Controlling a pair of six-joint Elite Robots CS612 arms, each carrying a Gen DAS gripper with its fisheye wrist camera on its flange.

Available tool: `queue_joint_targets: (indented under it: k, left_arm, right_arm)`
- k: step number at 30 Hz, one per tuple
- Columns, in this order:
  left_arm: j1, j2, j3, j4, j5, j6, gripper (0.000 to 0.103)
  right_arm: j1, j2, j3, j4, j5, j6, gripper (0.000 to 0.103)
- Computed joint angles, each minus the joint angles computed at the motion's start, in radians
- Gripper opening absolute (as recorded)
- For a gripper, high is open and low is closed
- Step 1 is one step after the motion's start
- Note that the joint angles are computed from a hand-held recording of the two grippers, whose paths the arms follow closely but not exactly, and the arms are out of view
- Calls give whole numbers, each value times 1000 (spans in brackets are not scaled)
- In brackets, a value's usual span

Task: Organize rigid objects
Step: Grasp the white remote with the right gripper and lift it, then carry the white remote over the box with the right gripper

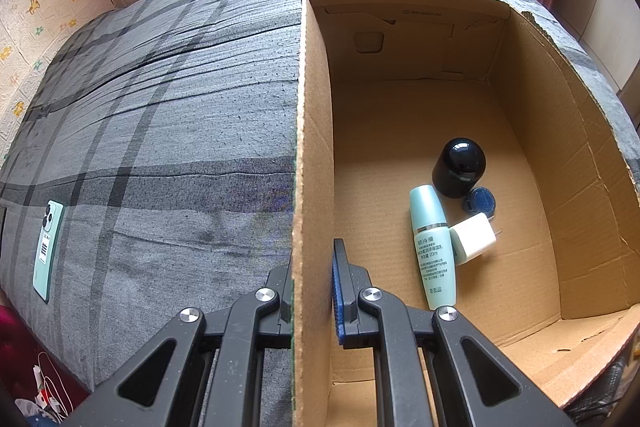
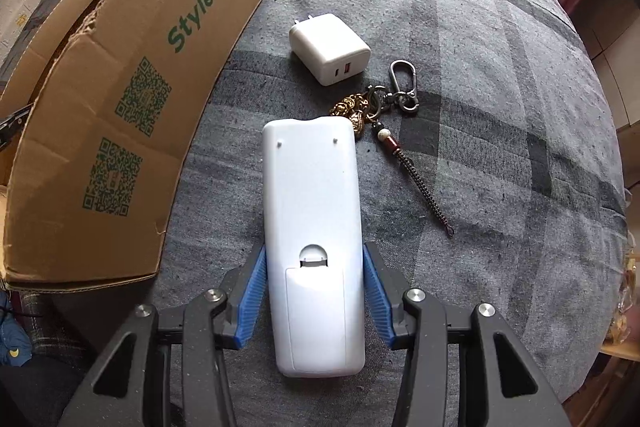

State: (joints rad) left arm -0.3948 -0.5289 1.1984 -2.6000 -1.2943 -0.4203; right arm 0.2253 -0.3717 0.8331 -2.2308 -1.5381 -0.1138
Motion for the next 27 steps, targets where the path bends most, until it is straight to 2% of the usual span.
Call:
queue_joint_targets:
  k: [5, 14, 27]
  left_arm:
    - [0, 0, 0, 0, 0, 0, 12]
    - [0, 0, 0, -1, 0, 0, 12]
    - [0, 0, -1, -2, -1, 1, 12]
  right_arm:
    - [-1, -31, 26, -16, -2, 13, 50]
    - [2, -50, 14, -47, -4, 27, 50]
    - [25, -25, -98, -63, 14, -6, 50]
